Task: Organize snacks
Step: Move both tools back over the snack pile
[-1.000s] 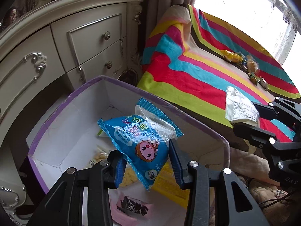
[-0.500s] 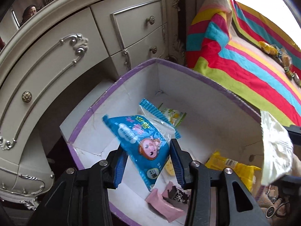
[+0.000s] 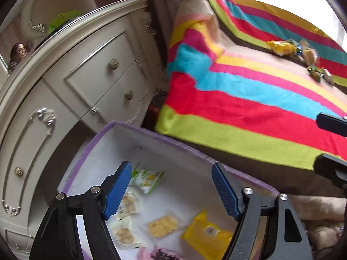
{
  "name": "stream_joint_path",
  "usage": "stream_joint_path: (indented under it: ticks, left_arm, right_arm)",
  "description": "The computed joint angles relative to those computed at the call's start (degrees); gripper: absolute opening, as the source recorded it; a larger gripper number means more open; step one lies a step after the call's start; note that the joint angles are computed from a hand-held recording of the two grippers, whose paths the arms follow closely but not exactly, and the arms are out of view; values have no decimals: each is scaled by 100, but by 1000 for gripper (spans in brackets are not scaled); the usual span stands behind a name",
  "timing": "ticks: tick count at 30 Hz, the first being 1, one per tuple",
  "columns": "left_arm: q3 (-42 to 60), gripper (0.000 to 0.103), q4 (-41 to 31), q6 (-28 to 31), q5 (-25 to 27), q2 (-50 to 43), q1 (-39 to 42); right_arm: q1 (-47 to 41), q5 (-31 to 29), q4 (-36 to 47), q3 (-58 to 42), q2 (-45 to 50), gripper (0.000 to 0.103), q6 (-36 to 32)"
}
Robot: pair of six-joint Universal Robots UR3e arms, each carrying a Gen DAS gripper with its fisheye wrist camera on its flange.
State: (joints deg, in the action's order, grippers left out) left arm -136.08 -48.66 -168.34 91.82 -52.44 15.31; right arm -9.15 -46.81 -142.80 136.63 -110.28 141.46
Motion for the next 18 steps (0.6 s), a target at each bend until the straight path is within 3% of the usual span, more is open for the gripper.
stream_joint_path:
  ticks: [4, 8, 12, 18]
  left_arm:
    - [887, 77, 1072, -1109, -383, -1962, -1376]
    - [2322, 78, 1664, -1704, -674, -3959, -2540]
    - [4010, 78, 1822, -1947, -888, -5626, -3308]
    - [6463, 78, 1317, -1826, -995, -7479, -3848]
  right_arm:
    - [-1423, 23, 414, 71, -99, 67, -353]
    - [-2552, -205, 235, -128, 411, 68, -485]
    - [-3137, -494, -369, -823, 1567, 68, -238]
    - [-3194, -854, -781, -2813, 3528, 69, 947]
